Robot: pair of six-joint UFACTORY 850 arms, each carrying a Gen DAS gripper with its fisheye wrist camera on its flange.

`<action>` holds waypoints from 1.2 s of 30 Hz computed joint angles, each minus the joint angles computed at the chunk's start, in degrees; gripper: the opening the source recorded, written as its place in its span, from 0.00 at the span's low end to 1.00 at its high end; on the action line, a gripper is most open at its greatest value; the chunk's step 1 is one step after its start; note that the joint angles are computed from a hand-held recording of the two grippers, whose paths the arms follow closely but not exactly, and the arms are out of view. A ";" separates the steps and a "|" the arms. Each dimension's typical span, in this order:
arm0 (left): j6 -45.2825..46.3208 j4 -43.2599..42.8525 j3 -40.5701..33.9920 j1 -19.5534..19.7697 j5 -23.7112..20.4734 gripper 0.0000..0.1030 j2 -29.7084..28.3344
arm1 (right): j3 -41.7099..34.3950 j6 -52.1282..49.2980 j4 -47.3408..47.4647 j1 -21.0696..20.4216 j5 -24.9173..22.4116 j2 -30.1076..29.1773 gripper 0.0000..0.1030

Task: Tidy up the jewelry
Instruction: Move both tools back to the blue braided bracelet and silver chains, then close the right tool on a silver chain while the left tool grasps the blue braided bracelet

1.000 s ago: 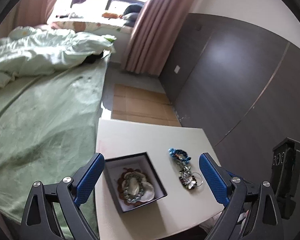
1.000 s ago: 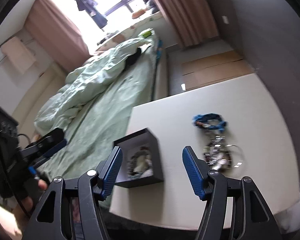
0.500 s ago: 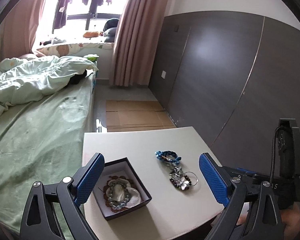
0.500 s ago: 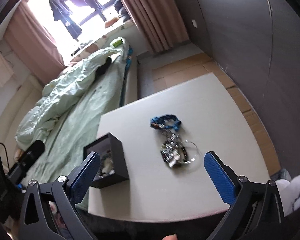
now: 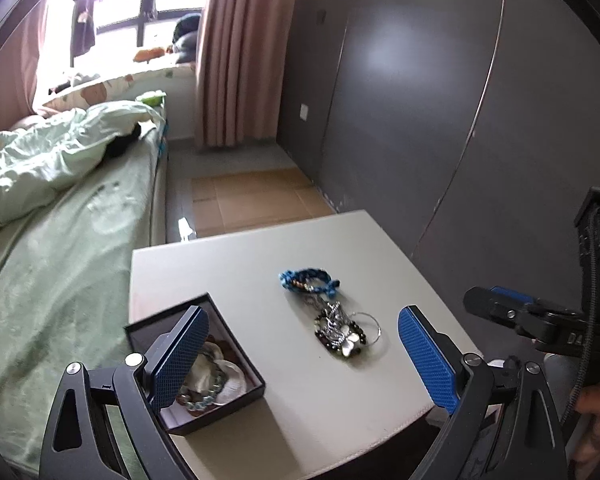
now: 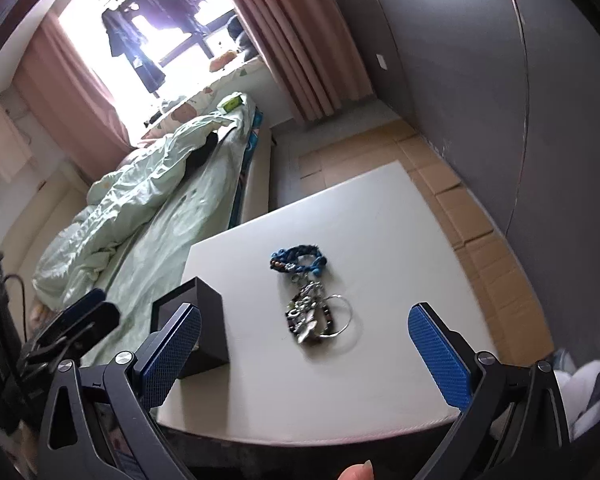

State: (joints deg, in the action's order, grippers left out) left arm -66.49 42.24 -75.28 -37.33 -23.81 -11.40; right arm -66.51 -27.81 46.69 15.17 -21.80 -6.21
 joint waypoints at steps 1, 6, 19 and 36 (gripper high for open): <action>1.07 -1.15 -0.41 0.07 0.02 0.93 -0.49 | 0.04 -0.04 -0.33 -0.23 -0.07 0.05 1.00; 8.01 -9.11 -3.06 1.06 0.94 0.93 -3.68 | -2.02 7.85 -6.80 -1.92 -3.73 -1.84 1.00; 33.89 -39.07 -12.65 6.69 -0.38 0.75 -13.67 | -5.67 6.15 -0.17 -5.57 -10.10 -8.31 0.87; 39.25 -45.09 -13.32 8.49 -0.42 0.60 -16.05 | -13.11 4.56 6.85 -5.32 -20.90 -20.49 0.39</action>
